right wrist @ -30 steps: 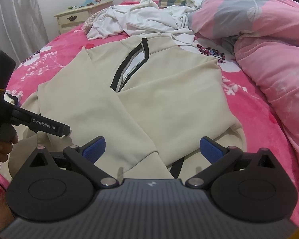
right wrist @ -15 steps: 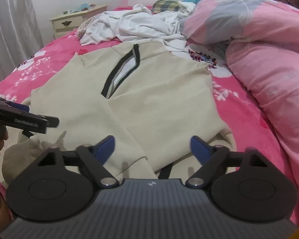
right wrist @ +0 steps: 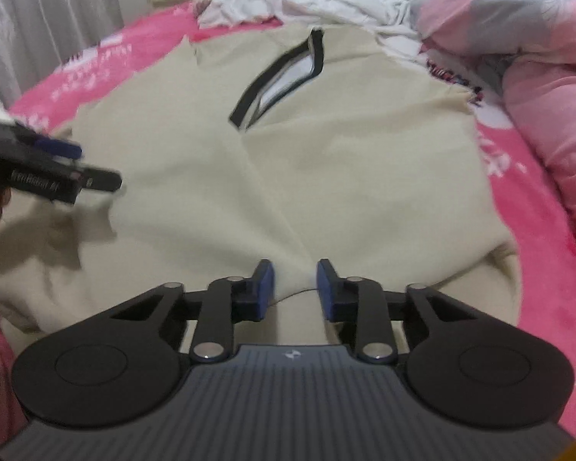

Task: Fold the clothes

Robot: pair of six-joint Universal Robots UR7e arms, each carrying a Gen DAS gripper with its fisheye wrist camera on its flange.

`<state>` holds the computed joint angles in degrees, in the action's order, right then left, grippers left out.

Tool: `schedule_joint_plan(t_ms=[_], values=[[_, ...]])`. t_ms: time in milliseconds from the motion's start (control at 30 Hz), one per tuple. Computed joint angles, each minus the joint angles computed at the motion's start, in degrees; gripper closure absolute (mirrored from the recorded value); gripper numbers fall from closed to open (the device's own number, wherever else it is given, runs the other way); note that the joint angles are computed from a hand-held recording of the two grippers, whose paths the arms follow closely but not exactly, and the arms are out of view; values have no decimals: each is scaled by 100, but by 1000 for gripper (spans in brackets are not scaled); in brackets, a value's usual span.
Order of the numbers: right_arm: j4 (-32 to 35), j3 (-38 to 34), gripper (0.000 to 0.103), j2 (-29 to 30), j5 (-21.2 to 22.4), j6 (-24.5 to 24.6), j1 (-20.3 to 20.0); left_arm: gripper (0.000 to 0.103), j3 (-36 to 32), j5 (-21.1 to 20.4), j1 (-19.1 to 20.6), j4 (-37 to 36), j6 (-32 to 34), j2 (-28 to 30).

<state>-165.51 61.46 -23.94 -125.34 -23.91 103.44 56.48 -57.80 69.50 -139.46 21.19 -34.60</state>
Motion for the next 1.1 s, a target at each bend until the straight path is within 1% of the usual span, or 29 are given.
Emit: schedule_joint_plan(t_ms=[67, 133, 167, 200, 233, 267, 300, 333, 367, 400, 467, 533, 633, 700, 733, 800, 867, 967, 1000, 1033, 1100], values=[[-105, 247, 82, -208, 259, -45, 36, 14, 237, -537, 48, 223, 269, -295], [-68, 527, 82, -402, 586, -252, 63, 14, 351, -1003, 98, 676, 582, -514], [35, 653, 82, -476, 697, -378, 78, 14, 406, -1155, 113, 898, 747, -595], [229, 705, 82, -490, 659, -425, 87, 14, 495, -1186, 111, 1029, 902, -651], [459, 714, 82, -474, 556, -420, 91, 13, 602, -1069, 97, 1104, 1019, -682], [695, 714, 82, -452, 454, -410, 96, 12, 678, -869, 87, 1160, 1039, -675], [945, 704, 82, -414, 320, -315, 77, 13, 694, -639, 89, 1260, 923, -632], [970, 748, 83, -396, 264, -222, 42, 12, 673, -516, 112, 1353, 730, -592], [912, 804, 83, -419, 301, -124, 22, 12, 645, -548, 139, 1403, 559, -588], [1033, 762, 83, -441, 292, 26, 37, 12, 593, -598, 144, 1484, 442, -597], [1186, 695, 83, -489, 249, 203, 95, 12, 571, -621, 130, 1547, 485, -649], [1162, 775, 83, -574, 339, 64, 115, 12, 680, -631, 145, 1446, 786, -722], [1299, 847, 83, -543, 97, -94, 80, 11, 924, -495, 196, 1325, 1153, -818], [1155, 925, 83, -557, 200, -70, 19, 11, 1100, -463, 198, 1143, 1376, -913], [1189, 912, 83, -567, 228, -11, 9, 11, 1129, -408, 177, 1157, 1431, -940], [1368, 827, 83, -575, 228, 126, 15, 11, 1033, -336, 173, 1417, 1358, -955], [1447, 791, 83, -584, 182, 117, 38, 11, 1023, -233, 177, 1613, 1269, -1056], [1454, 806, 82, -662, 127, 108, 91, 12, 1103, -169, 127, 1452, 1337, -1220], [1397, 814, 82, -706, 199, 140, 104, 12, 1142, -218, 111, 1315, 1390, -1268], [1348, 821, 82, -753, 302, 169, 105, 12, 1171, -353, 101, 1138, 1441, -1297], [1236, 724, 82, -751, 471, 108, 115, 12, 1107, -786, 115, 980, 1414, -1262]])
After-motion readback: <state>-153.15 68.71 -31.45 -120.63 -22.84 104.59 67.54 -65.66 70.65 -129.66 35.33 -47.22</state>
